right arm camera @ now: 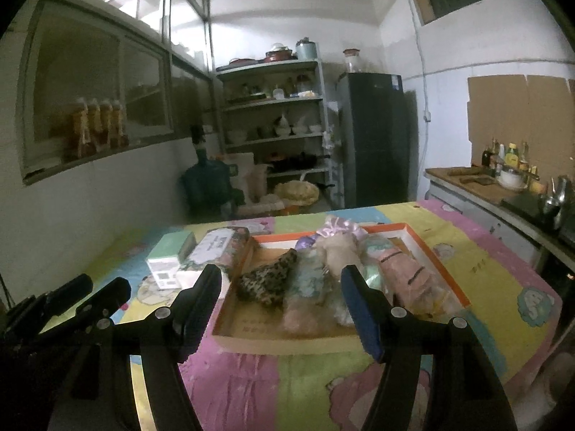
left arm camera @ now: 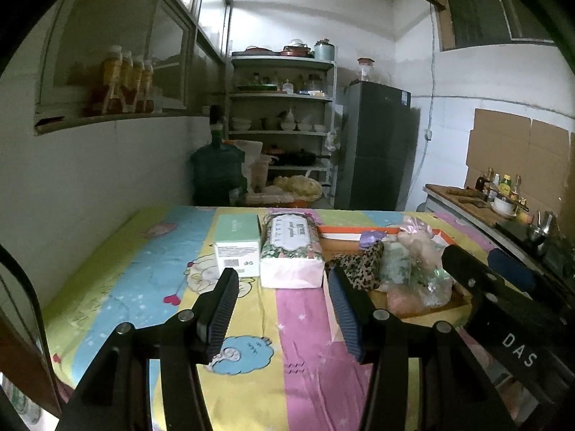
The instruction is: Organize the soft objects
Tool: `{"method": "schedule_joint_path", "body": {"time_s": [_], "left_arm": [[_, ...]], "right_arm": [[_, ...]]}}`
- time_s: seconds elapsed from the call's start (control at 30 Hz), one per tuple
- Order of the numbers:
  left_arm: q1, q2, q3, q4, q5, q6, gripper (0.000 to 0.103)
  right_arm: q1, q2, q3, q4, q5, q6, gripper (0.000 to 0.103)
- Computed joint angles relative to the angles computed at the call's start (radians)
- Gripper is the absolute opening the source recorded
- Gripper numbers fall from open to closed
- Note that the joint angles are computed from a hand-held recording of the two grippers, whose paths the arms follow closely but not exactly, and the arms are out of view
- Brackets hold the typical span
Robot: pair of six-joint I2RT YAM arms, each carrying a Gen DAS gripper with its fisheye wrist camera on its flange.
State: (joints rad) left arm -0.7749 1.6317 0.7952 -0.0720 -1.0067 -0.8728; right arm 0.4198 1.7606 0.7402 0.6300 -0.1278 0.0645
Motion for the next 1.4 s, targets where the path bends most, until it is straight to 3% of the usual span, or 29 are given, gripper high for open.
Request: {"method": "schedule_joint_path", "body": {"time_s": [0.57,1.4], "left_arm": [[-0.17,-0.018,0.051,-0.348,-0.153,-0.319,0.052],[-0.18,-0.018,0.054,-0.357,-0.165,-0.325,0.052]], "right_arm": [[0.02,-0.196,-0.206,0.056,0.01,0.015,0.071],[0.04,-0.213,-0.214,0.055,0.024,-0.003,0.071]]}}
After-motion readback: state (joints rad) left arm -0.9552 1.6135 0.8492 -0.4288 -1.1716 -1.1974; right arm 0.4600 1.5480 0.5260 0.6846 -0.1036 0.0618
